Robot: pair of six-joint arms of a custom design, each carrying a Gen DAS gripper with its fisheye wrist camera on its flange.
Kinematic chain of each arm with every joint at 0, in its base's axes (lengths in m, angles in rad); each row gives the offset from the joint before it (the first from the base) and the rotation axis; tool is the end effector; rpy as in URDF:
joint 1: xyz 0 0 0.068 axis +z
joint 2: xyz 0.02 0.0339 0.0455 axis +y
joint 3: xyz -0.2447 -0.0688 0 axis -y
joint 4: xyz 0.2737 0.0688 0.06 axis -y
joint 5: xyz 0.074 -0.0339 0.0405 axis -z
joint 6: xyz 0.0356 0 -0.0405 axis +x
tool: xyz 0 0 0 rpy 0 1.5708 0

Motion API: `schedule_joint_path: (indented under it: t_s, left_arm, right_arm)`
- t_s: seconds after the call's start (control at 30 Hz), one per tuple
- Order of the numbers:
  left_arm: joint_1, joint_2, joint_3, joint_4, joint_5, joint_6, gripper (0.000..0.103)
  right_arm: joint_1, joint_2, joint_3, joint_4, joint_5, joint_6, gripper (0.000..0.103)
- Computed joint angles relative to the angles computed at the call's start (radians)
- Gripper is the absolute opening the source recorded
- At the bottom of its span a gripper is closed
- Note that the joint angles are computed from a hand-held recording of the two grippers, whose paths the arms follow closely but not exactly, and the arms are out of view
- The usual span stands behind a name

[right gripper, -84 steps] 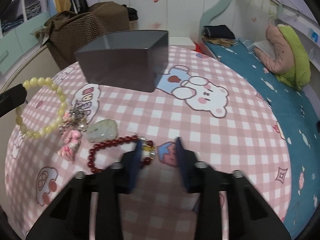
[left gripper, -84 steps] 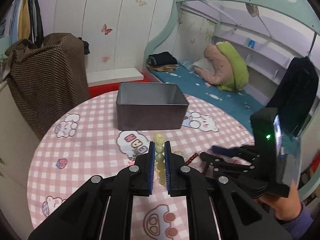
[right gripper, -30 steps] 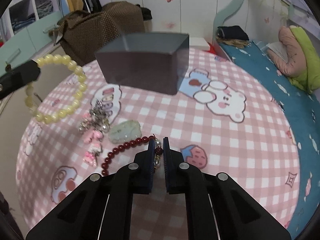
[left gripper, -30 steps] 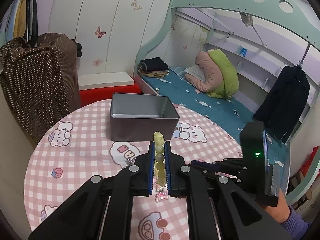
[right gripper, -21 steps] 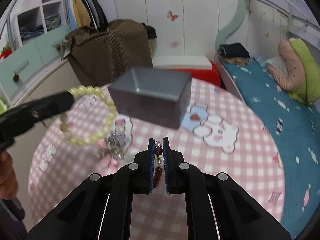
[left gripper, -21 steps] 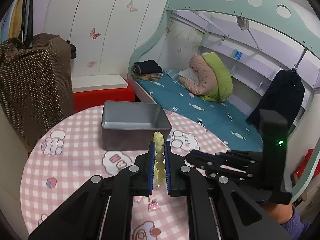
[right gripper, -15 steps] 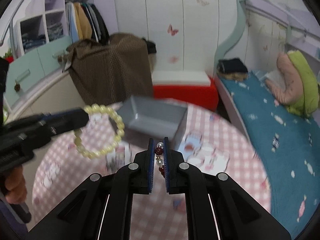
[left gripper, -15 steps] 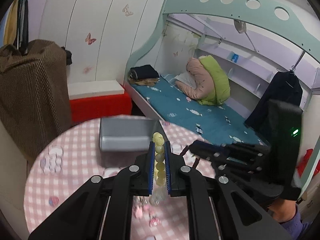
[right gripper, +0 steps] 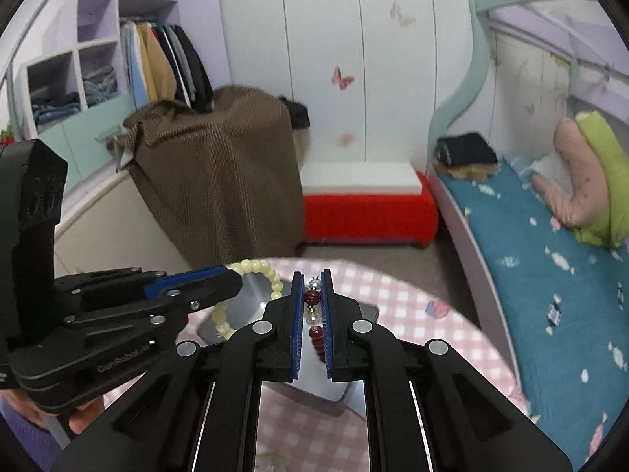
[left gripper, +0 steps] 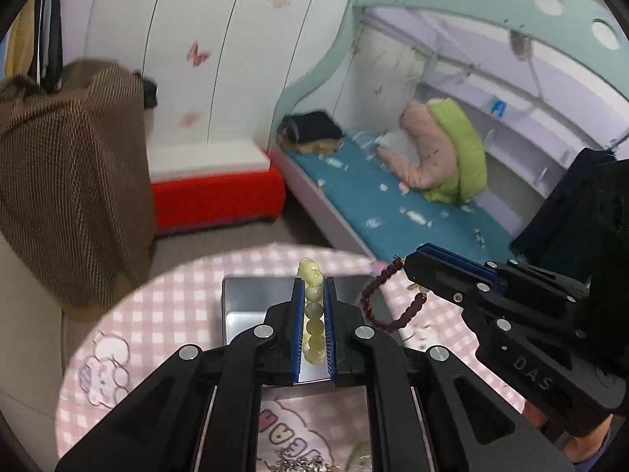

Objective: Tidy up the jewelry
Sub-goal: 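Lower both bracelets into the grey metal box and open both tools, then move the right tool to the pale green jade pendant and grasp it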

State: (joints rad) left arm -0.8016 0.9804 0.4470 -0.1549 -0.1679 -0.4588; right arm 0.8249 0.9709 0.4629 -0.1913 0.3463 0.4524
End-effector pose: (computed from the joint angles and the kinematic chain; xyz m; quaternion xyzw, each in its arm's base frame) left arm 0.1672 -0.1641 0.1600 0.1184 0.8939 -0.1895 0.3885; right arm 0.1666 0.1625 0.1656 -0.0939 0.8910 0.1224 0.4269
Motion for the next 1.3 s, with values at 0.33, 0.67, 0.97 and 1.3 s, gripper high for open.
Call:
schedule_joint_path:
  t_s: [0.33, 0.67, 0.97, 1.3]
  left_arm:
    - [0.034, 0.191, -0.029, 0.125, 0.044, -0.011, 0.009]
    - [-0.026, 0.072, -0.082, 0.083, -0.028, -0.049, 0.037]
    - [-0.218, -0.333, -0.157, -0.216, -0.265, -0.138, 0.052]
    - [-0.674, -0.57, -0.193, -0.707, -0.637, -0.628, 0.055]
  right_arm:
    - [-0.017, 0.268, -0.02, 0.192, -0.074, 0.032, 0.009]
    - [-0.001, 0.167, -0.094, 0.16, -0.061, 0.078, 0.011]
    - [0.136, -0.07, -0.143, -0.039, 0.083, 0.174, 0.049]
    - [0.546, -0.306, -0.165, -0.456, 0.388, 0.542, 0.057]
